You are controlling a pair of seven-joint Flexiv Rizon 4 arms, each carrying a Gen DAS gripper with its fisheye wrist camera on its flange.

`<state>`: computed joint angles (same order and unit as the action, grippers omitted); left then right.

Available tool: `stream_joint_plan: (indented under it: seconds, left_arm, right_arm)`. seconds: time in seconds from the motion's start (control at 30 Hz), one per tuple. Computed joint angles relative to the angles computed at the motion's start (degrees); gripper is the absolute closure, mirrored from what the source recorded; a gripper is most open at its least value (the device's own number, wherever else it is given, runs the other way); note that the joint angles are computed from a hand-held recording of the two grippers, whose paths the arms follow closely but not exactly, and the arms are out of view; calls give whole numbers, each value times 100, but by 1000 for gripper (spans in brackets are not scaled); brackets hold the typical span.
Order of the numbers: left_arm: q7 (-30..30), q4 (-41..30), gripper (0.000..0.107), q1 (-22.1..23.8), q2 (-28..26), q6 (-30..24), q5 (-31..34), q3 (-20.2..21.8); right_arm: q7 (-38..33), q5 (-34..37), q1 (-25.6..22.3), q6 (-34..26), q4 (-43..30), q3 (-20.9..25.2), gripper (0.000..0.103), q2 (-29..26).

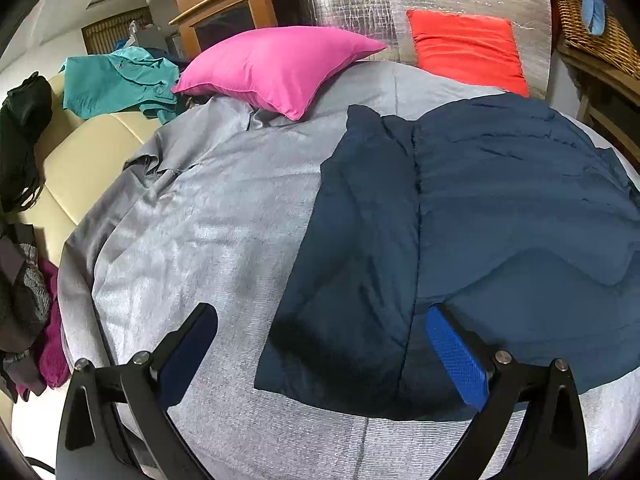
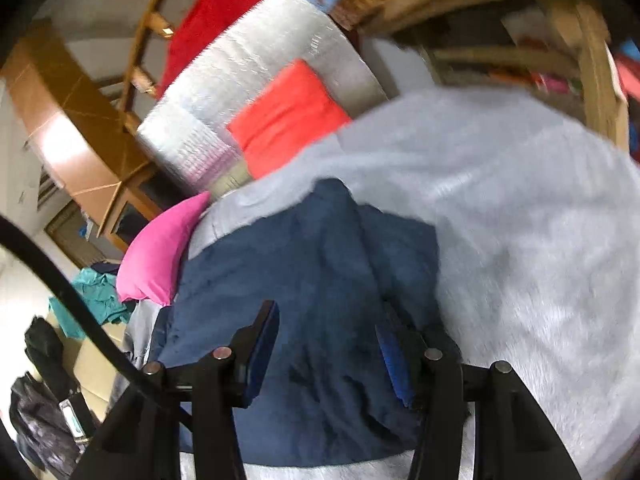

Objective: Fold large clothes

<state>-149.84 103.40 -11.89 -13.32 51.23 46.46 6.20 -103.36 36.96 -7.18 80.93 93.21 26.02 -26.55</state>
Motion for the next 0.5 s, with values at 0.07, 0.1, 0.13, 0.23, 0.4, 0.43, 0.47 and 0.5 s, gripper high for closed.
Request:
stream_joint_plan:
  seconds: [0.07, 0.1, 0.13, 0.23, 0.4, 0.43, 0.47, 0.5]
  left_arm:
    - [12, -5, 4, 2, -8, 7, -10, -7]
    - [16, -4, 4, 4, -8, 21, -11, -6]
    - [19, -8, 4, 1, -11, 22, -5, -6]
    - [49, -15, 4, 1, -23, 34, -12, -6]
    - [91, -28, 4, 2, -45, 64, -41, 3]
    - [95, -42, 4, -2, -57, 66, -36, 4]
    - [102, -54, 4, -6, -67, 62, -37, 7]
    - [105, -62, 4, -9, -76, 58, -42, 9]
  right_arm:
    - [66, -176, 144, -91, -78, -98, 50, -37]
    - [175, -272, 240, -135, -84, -188, 50, -46]
    - [346, -415, 372, -193, -114, -327, 50, -89]
    - [825, -834, 655, -437, -214, -638, 50, -258]
    - [1251, -1193, 722, -587, -367, -726, 49, -596]
    - [1296, -1266, 735, -570, -362, -737, 49, -618]
    - [1333, -1338, 738, -568, -354, -740, 49, -630]
    - [1357, -1383, 719, -571, -346, -718, 49, -625]
